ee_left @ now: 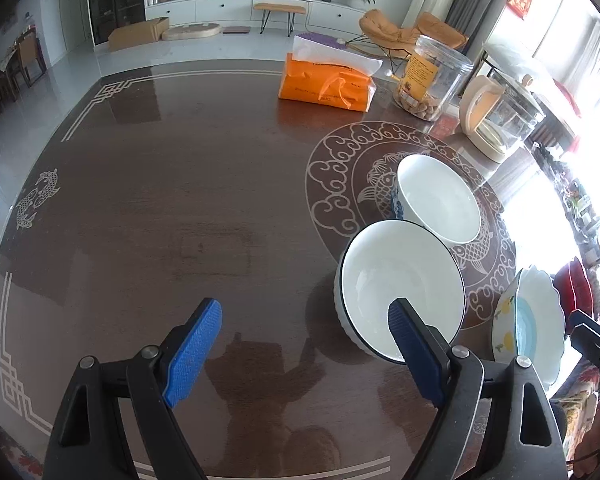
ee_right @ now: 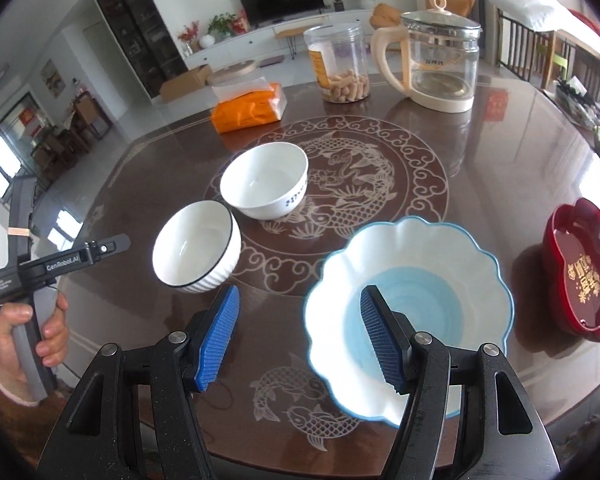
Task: Organize plates and bowls
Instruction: 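Grip the white black-rimmed bowl rim with the left tool and lift, then lower the white bowl into the scalloped bowl and open the left tool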
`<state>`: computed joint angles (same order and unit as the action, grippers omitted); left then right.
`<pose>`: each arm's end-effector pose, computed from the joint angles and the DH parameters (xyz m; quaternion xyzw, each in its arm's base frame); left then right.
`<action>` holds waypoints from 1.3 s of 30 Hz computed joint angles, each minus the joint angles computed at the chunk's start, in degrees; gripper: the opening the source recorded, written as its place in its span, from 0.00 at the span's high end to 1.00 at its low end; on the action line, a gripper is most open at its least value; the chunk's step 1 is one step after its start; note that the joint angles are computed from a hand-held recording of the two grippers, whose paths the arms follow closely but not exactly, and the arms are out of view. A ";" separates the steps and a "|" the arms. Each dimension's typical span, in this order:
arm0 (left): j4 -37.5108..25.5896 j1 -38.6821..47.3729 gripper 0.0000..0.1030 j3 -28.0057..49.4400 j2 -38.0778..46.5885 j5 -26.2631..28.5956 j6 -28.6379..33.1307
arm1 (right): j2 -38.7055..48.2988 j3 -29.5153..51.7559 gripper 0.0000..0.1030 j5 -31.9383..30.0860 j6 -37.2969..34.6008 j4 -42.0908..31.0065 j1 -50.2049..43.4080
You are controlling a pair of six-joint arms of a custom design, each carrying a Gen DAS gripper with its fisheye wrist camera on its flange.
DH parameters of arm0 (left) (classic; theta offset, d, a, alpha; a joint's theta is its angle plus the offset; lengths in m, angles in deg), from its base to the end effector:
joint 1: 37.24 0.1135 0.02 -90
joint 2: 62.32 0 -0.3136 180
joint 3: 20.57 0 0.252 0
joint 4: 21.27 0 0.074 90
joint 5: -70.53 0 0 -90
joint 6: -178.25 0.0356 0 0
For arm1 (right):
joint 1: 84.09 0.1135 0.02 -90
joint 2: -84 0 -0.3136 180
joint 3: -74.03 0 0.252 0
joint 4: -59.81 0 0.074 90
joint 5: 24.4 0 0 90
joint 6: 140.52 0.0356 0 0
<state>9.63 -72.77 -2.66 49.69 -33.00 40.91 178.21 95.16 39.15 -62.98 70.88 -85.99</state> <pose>0.1420 -0.0911 0.0559 -0.1265 0.9581 -0.0664 0.2484 0.1665 0.0103 0.0917 -0.1420 0.9355 0.1908 0.2613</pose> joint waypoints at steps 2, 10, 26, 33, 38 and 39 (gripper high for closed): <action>0.90 0.80 0.17 1.15 1.88 0.99 0.55 | 3.27 3.01 0.35 -1.93 2.68 -1.03 2.43; 0.61 2.40 0.17 5.05 6.46 3.43 0.91 | 14.82 11.06 0.35 -2.07 12.20 1.78 9.86; 6.85 7.61 0.67 10.85 21.08 11.28 2.81 | 34.87 22.50 0.60 5.21 16.31 6.47 20.80; 8.62 2.51 0.85 10.26 20.45 9.91 -1.23 | 34.78 21.64 0.84 3.67 16.87 7.22 21.90; 8.64 -2.05 0.85 6.89 14.64 8.39 -5.29 | 32.17 17.99 0.85 -1.00 17.39 8.17 17.99; 5.89 -3.87 0.85 7.07 11.83 7.08 -6.15 | 30.41 16.70 0.85 -1.35 17.16 8.39 17.37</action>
